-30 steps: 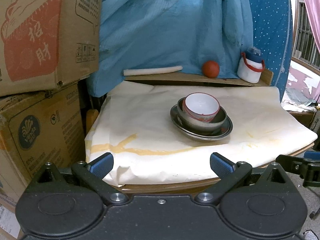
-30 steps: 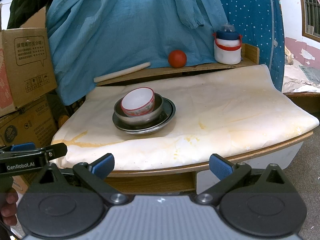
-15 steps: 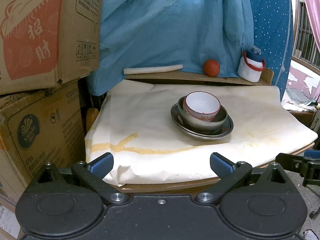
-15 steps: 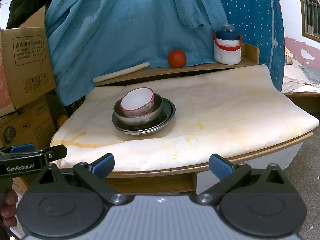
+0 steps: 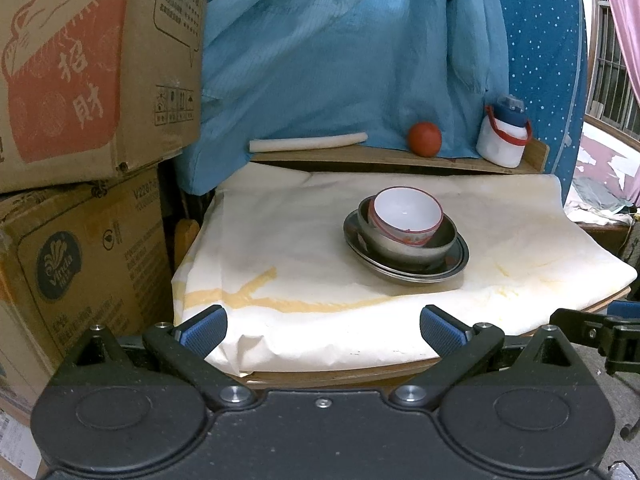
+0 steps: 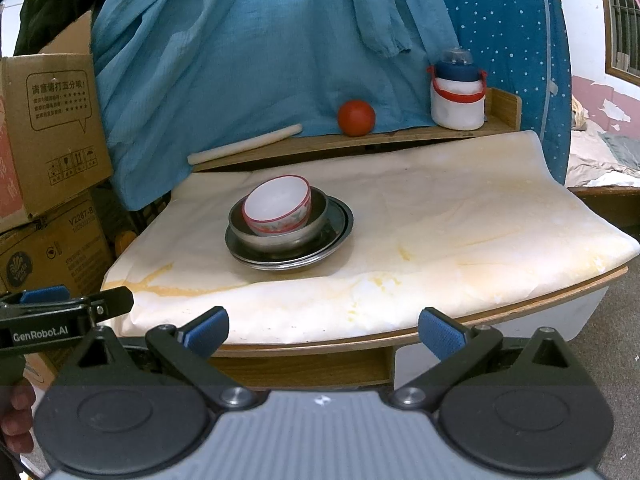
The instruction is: Organize plates and bowls
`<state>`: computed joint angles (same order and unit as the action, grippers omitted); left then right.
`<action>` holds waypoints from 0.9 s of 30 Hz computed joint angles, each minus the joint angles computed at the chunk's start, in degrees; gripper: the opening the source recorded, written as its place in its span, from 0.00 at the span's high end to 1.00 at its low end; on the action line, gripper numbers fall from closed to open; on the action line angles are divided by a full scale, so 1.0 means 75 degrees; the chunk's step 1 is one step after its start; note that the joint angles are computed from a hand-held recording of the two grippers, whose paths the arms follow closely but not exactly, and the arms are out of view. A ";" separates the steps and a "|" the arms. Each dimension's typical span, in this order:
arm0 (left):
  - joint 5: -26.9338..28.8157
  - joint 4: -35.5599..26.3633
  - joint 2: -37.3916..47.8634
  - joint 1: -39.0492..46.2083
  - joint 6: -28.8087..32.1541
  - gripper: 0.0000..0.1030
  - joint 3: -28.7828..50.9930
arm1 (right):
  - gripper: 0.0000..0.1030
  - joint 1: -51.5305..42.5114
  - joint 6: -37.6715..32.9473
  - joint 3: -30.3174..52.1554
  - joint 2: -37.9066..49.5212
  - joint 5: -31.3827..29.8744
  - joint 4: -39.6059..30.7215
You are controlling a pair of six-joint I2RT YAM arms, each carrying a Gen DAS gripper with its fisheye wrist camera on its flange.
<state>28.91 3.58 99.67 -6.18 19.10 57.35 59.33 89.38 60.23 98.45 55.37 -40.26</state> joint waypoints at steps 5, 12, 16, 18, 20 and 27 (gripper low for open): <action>0.0001 -0.0034 -0.0013 -0.0012 0.0030 0.01 -0.0004 | 0.00 -0.0071 -0.0175 -0.0058 -0.0041 -0.0044 0.0157; 0.0018 -0.0091 0.0046 -0.0037 0.0116 0.01 0.0050 | 0.00 -0.0123 -0.0307 -0.0121 -0.0083 -0.0088 0.0291; -0.0019 -0.0126 0.0067 -0.0049 0.0113 0.01 0.0083 | 0.00 -0.0148 -0.0375 -0.0170 -0.0086 -0.0120 0.0394; -0.0028 -0.0145 0.0084 -0.0051 0.0117 0.01 0.0114 | 0.00 -0.0159 -0.0394 -0.0190 -0.0082 -0.0145 0.0441; -0.0049 -0.0148 0.0089 -0.0060 0.0115 0.01 0.0121 | 0.00 -0.0172 -0.0420 -0.0225 -0.0098 -0.0163 0.0492; -0.0074 -0.0130 0.0116 -0.0088 0.0118 0.01 0.0134 | 0.00 -0.0188 -0.0479 -0.0306 -0.0170 -0.0199 0.0564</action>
